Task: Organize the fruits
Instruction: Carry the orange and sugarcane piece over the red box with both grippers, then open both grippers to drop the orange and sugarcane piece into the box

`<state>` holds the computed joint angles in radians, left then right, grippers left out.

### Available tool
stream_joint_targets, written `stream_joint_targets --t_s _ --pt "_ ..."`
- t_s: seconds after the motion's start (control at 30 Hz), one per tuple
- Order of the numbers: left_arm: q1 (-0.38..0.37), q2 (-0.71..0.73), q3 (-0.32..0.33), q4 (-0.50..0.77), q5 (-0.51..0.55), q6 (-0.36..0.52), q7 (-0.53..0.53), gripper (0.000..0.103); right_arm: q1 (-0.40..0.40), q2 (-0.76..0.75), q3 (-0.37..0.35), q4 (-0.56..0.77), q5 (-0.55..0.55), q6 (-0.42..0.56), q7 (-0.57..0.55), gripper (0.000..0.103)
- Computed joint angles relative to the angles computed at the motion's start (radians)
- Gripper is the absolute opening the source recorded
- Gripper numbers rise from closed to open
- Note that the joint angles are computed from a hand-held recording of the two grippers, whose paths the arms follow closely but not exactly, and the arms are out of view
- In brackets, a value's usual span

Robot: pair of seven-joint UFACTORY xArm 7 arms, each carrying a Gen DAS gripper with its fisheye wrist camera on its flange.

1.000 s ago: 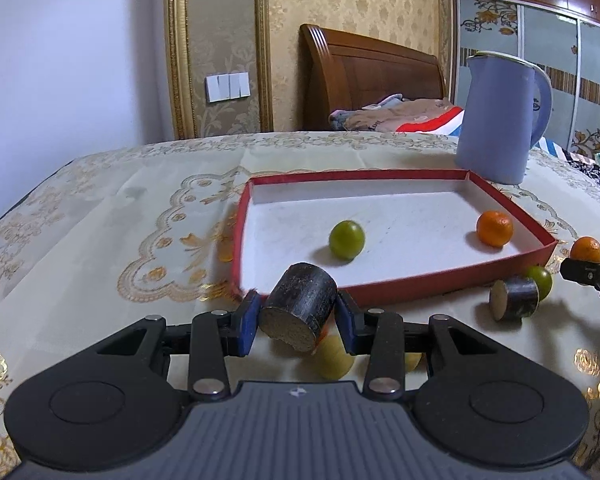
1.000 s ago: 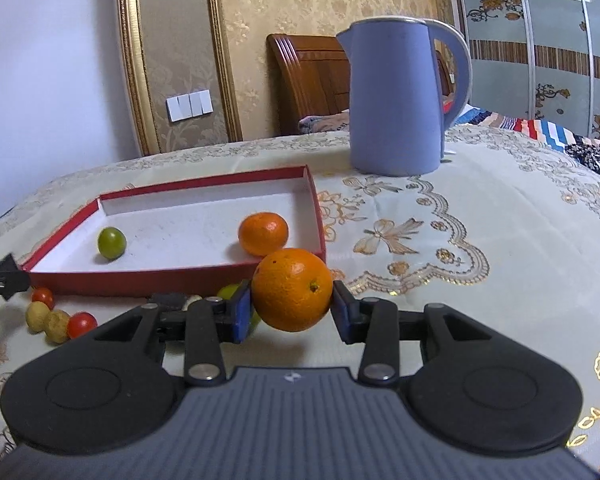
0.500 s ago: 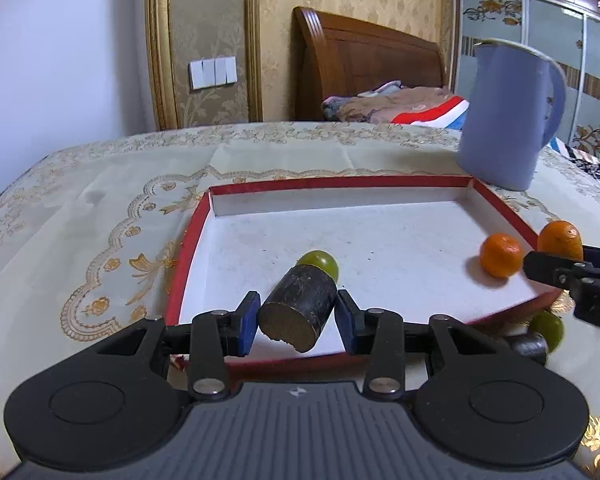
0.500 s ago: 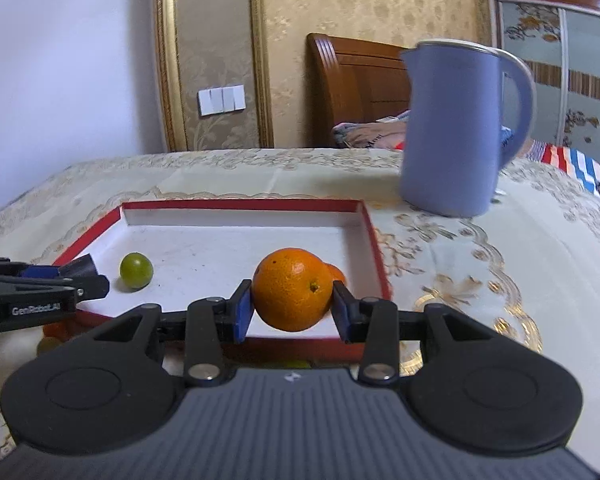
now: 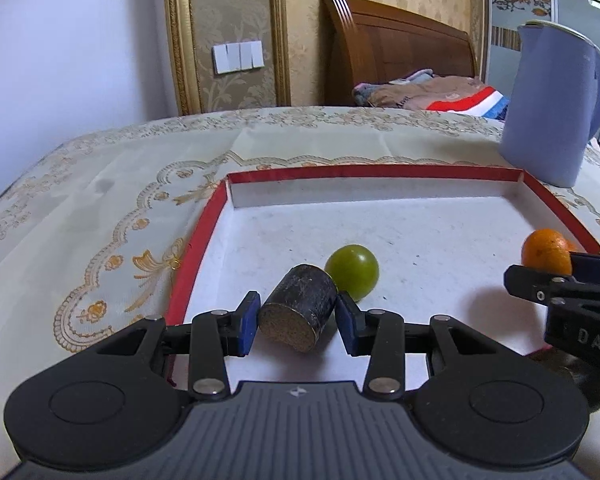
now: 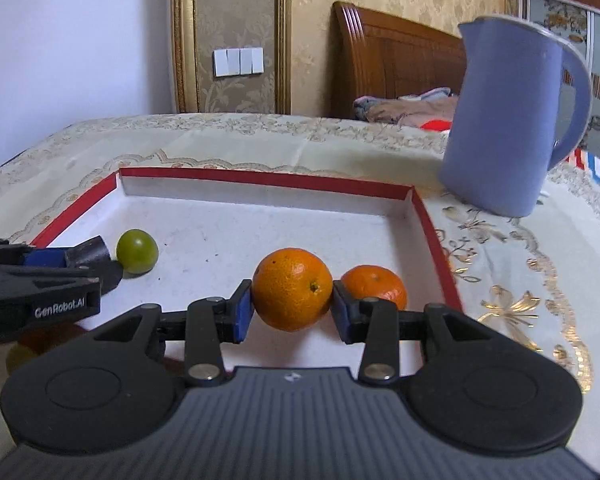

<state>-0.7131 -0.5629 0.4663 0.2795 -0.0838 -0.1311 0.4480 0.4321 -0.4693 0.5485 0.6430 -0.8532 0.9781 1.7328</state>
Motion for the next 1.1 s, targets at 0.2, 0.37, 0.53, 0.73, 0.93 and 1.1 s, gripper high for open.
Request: stream_joint_targets --t_s 0.2,0.37,0.53,0.73,0.93,1.1 --pt "-0.002 0.025 0.009 0.001 0.027 -0.039 -0.025 0.040 -0.007 0.045 -0.020 0.017 -0.005 0.020 -0.001 0.038" --pt "-0.056 0.040 0.075 0.031 0.021 -0.016 -0.044 0.043 -0.008 0.065 -0.030 0.028 -0.022 0.044 0.011 0.038" --pt "-0.035 0.062 0.055 0.026 0.032 -0.052 -0.059 0.055 0.005 0.064 -0.042 0.023 -0.025 0.045 0.021 0.037" --pt "-0.016 0.067 0.048 0.015 0.090 -0.075 -0.096 0.063 0.022 0.074 -0.046 0.025 -0.037 0.055 0.030 0.040" --pt "-0.069 0.032 0.120 0.000 0.124 -0.097 -0.093 0.075 0.034 0.065 -0.012 0.029 -0.057 0.112 0.061 0.074" --pt "-0.050 0.002 0.131 -0.054 0.196 -0.211 -0.106 0.080 0.062 0.049 0.013 0.025 -0.078 0.161 0.076 0.080"
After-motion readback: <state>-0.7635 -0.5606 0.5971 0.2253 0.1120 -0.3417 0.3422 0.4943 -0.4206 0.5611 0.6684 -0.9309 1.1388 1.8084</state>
